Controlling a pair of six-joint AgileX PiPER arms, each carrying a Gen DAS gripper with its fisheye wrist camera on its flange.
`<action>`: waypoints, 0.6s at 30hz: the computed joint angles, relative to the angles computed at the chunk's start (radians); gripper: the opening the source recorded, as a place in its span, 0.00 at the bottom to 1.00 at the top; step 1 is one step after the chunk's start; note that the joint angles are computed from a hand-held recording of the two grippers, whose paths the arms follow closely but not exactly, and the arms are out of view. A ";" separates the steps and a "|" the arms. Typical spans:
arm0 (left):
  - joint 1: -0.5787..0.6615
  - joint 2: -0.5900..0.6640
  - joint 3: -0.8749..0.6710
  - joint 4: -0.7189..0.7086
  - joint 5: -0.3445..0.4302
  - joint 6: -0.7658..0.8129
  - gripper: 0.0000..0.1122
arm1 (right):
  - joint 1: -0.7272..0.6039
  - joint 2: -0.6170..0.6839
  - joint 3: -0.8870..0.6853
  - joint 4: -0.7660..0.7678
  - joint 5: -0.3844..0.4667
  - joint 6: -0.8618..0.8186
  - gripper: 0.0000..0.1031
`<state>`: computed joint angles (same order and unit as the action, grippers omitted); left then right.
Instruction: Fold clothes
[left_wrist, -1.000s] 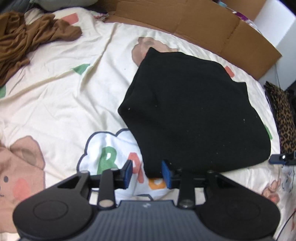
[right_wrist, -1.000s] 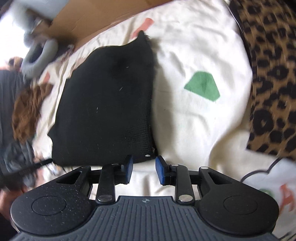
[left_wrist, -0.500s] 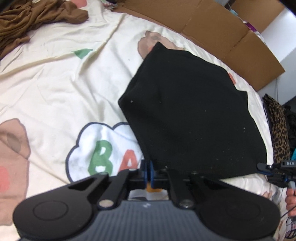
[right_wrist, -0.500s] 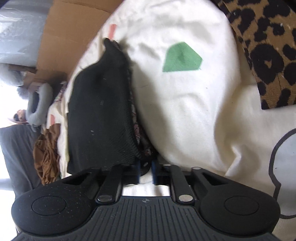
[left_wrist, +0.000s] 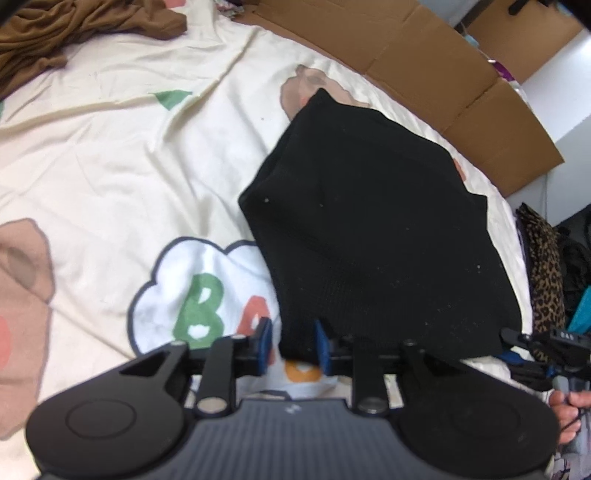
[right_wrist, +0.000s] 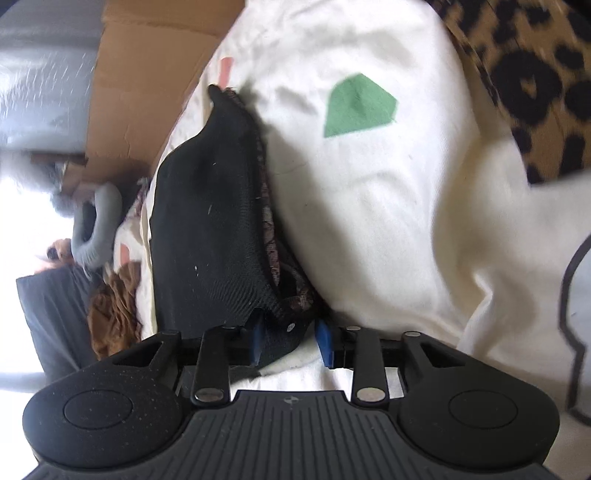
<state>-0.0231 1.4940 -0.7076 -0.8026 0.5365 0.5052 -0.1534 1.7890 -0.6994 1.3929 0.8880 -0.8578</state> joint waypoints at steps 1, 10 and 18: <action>0.026 0.003 0.024 -0.091 0.001 0.086 0.29 | -0.002 0.009 0.012 0.034 0.005 -0.026 0.34; 0.061 -0.022 0.086 -0.223 0.023 0.173 0.06 | -0.006 0.024 0.048 0.161 0.037 -0.129 0.07; -0.029 -0.110 -0.022 0.132 0.118 -0.305 0.05 | -0.003 -0.068 -0.010 0.042 0.014 -0.018 0.06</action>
